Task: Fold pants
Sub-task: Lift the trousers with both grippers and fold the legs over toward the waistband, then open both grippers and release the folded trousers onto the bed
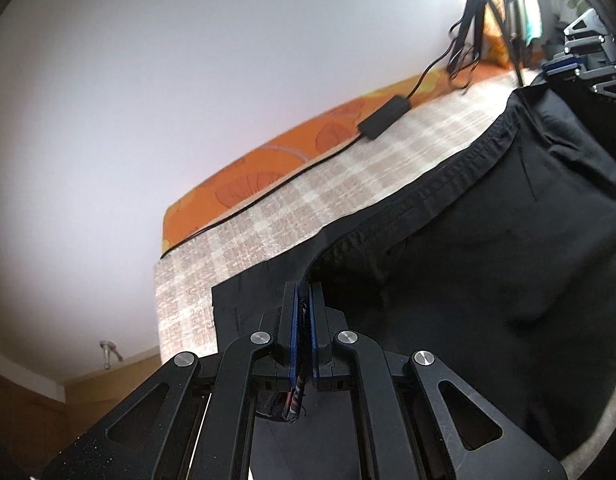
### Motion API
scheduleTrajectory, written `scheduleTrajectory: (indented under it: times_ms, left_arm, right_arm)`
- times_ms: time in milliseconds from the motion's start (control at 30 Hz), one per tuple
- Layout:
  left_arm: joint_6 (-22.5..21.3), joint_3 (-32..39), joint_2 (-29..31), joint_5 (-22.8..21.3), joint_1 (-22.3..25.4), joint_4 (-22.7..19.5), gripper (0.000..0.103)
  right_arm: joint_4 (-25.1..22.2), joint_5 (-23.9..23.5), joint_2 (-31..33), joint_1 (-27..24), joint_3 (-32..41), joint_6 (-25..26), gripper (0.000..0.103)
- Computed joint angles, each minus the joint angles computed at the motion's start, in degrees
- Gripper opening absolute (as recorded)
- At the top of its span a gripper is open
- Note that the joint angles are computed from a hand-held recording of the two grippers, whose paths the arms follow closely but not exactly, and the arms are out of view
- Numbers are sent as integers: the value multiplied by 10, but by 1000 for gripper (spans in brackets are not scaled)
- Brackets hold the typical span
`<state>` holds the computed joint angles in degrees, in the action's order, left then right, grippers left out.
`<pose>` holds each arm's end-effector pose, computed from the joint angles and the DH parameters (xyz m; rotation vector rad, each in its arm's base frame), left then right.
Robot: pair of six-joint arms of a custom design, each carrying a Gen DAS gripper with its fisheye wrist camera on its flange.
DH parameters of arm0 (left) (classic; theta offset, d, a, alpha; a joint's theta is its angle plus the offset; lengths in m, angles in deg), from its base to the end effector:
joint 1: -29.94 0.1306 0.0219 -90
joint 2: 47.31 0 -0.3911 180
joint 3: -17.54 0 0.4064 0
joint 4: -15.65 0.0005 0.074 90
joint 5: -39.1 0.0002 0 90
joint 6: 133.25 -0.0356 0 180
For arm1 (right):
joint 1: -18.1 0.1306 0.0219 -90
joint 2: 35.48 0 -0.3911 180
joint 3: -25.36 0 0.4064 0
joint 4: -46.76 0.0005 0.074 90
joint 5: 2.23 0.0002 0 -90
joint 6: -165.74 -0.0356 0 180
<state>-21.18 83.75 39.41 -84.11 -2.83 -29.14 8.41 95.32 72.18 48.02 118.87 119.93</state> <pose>0.3663 -0.2132 0.2843 0.0698 2.4763 0.4051 0.5235 0.2953 0.3171 -1.4589 2.0249 -0.2686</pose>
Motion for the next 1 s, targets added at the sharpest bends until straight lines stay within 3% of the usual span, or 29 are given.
scheduleTrajectory:
  times_ms: [133,200,267,300,367,500,633,733,767,833,1000]
  left_arm:
    - [0,25,33,3,12,-15,4]
    - [9,29,40,2,15,-18,8]
    - [13,23,34,2,19,-12,18]
    - [30,20,28,-4,22,-14,28]
    - [49,16,18,2,30,-7,33]
    - [61,21,9,-16,24,-28,36]
    - [84,13,-15,-28,4,-38,36]
    - [113,3,-35,-40,-19,-53,36]
    - [129,-2,-43,-43,-31,-63,36]
    - [153,-8,-47,-45,-48,-78,36]
    - [221,-30,-65,-42,-96,-113,36]
  right_arm:
    - [-19,5,54,-5,50,-3,4]
    - [-20,-13,55,-17,54,-9,13]
    - [-7,-26,38,-25,43,-20,41]
    - [-2,-29,29,-28,37,-24,44]
    - [1,-43,9,-43,32,-36,49]
    - [-7,-75,-41,-84,19,-67,54]
    - [-41,-151,-103,-140,-20,-108,71]
    - [-54,-194,-148,-182,-72,-132,72]
    - [-61,-231,-165,-200,-95,-133,72]
    - [-76,-283,-201,-229,-141,-106,72]
    - [-133,-339,-264,-242,-224,-37,72]
